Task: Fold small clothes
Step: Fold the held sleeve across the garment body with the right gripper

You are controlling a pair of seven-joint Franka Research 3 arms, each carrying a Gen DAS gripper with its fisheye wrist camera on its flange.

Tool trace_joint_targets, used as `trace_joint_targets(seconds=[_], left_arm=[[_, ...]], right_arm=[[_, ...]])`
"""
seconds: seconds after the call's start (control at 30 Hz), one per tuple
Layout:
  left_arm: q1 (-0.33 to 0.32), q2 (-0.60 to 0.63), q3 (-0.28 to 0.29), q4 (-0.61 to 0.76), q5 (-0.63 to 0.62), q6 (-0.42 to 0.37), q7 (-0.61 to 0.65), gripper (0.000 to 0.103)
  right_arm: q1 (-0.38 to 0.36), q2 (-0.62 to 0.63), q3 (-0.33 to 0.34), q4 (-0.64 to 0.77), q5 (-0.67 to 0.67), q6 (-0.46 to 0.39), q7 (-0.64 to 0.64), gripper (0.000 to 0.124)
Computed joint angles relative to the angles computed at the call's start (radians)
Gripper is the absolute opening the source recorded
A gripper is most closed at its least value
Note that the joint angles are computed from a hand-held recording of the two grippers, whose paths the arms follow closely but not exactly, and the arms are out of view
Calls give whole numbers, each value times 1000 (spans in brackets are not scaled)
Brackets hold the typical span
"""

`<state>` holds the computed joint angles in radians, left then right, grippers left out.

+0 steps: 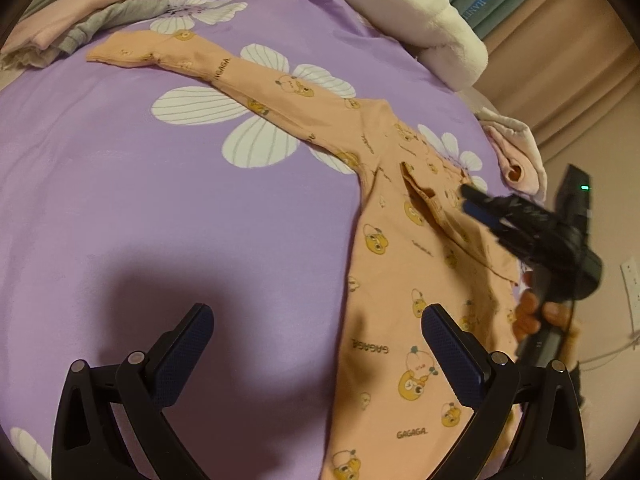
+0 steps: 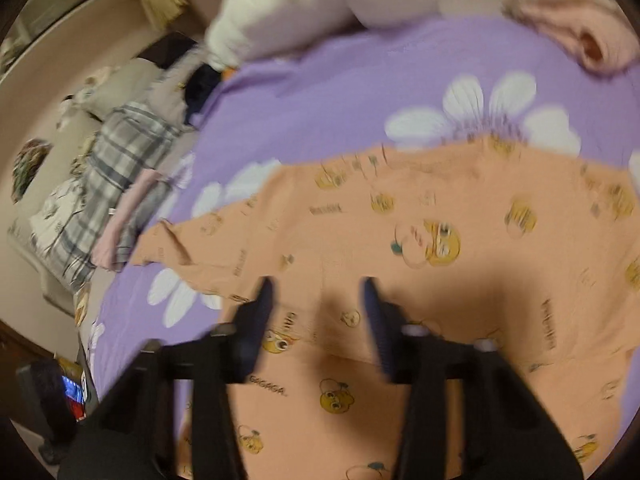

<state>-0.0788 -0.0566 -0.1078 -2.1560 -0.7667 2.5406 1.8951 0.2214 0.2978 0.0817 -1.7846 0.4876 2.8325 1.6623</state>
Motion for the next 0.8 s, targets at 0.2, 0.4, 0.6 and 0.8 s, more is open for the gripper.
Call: trace_joint_targets(seconds=[0.2, 0.4, 0.6, 0.8], left_arm=[[12, 6, 9, 2, 8, -9, -12, 103], [50, 48, 20, 54, -58, -42, 2, 103], [124, 120, 23, 148, -262, -31, 75, 103], [224, 226, 5, 255, -478, -117, 99, 103]], right_arm=[[136, 127, -84, 131, -227, -73, 120, 20], [192, 123, -111, 152, -434, -98, 223, 22], [4, -23, 146, -59, -5, 103, -93, 43], [-85, -105, 292, -155, 461, 157, -430, 44]])
